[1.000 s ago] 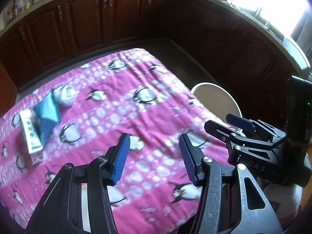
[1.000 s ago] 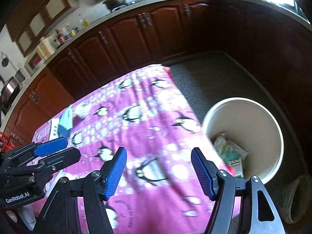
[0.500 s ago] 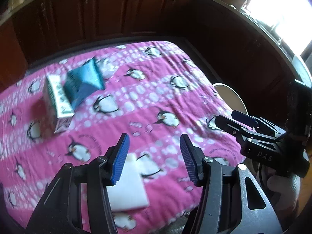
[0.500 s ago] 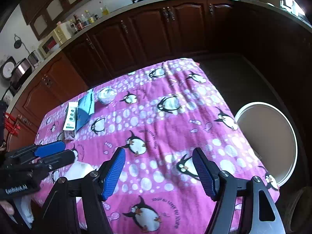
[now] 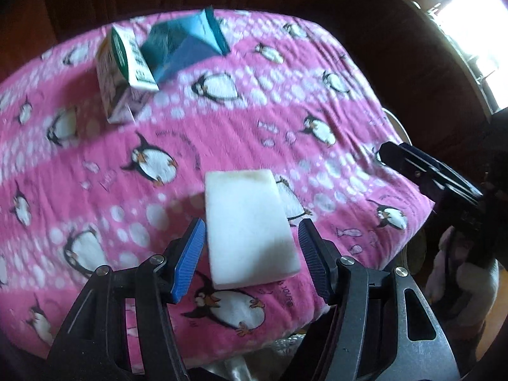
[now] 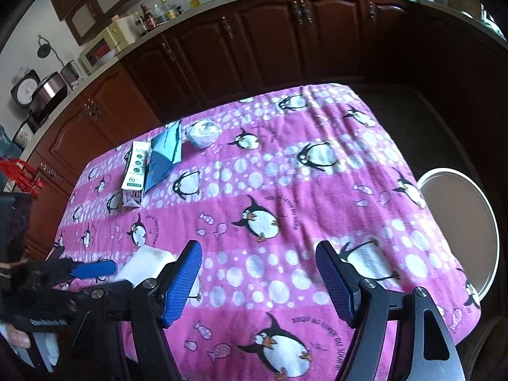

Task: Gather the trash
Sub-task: 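Grasp the white foam block with the left tool while the right tool grasps the white plastic wrapper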

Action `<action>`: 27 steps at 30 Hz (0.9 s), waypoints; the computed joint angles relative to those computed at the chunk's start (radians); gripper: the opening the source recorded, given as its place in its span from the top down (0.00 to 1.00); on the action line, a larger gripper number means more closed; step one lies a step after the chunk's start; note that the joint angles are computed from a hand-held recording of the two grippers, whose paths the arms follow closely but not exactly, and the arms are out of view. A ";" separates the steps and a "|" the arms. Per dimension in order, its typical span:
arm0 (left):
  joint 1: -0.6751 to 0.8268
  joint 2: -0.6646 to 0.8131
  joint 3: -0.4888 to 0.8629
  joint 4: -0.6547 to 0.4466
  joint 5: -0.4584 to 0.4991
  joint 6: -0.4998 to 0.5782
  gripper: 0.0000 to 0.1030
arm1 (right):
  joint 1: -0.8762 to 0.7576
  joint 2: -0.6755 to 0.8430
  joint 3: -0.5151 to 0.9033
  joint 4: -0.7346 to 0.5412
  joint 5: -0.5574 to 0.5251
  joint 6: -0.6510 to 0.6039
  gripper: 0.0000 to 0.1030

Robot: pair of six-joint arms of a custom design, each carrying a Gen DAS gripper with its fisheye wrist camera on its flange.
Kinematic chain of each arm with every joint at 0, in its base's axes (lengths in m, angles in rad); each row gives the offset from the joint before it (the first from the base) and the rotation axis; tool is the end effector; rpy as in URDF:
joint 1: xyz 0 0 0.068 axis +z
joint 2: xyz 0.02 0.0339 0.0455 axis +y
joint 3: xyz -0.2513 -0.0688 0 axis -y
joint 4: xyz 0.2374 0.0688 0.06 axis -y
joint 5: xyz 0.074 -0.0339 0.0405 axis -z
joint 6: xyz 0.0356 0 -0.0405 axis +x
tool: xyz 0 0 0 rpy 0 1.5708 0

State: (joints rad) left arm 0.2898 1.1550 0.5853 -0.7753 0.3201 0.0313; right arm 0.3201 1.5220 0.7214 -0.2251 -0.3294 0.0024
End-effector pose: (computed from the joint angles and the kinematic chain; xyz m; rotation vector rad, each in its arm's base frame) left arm 0.1708 0.0392 0.1608 -0.3147 2.8249 -0.4014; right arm 0.2545 0.0965 0.1438 -0.5315 2.5526 0.5442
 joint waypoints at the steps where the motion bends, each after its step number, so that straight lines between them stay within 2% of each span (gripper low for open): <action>1: -0.017 0.009 -0.008 0.022 -0.014 -0.019 0.42 | 0.006 0.001 0.000 0.000 0.002 0.001 0.30; 3: -0.052 0.033 -0.022 0.070 -0.049 -0.050 0.41 | 0.017 0.005 0.003 0.000 0.006 -0.002 0.30; 7: -0.057 0.100 -0.032 0.129 -0.057 -0.051 0.39 | 0.026 0.022 0.016 -0.001 0.011 -0.002 0.30; 11: -0.011 0.149 -0.052 0.170 -0.006 -0.027 0.40 | 0.038 0.051 0.036 0.001 0.010 0.007 0.30; 16: 0.081 0.053 -0.055 0.105 0.048 0.051 0.42 | 0.063 0.097 0.081 -0.001 -0.021 0.024 0.30; 20: 0.218 -0.004 -0.016 0.027 0.084 0.149 0.42 | 0.090 0.167 0.154 0.016 -0.079 0.055 0.30; 23: 0.318 -0.009 0.020 0.004 0.095 0.209 0.42 | 0.126 0.240 0.238 0.028 -0.048 0.072 0.30; 25: 0.366 -0.005 0.037 0.004 0.101 0.234 0.42 | 0.152 0.330 0.337 0.019 -0.029 0.077 0.35; 27: 0.408 0.024 0.055 0.006 0.118 0.249 0.42 | 0.175 0.421 0.445 -0.012 0.009 0.063 0.36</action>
State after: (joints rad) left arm 0.6977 1.1790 0.6404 -0.7696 0.4378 0.2803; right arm 0.4955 1.9429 1.1662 -0.2374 -0.3201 0.0649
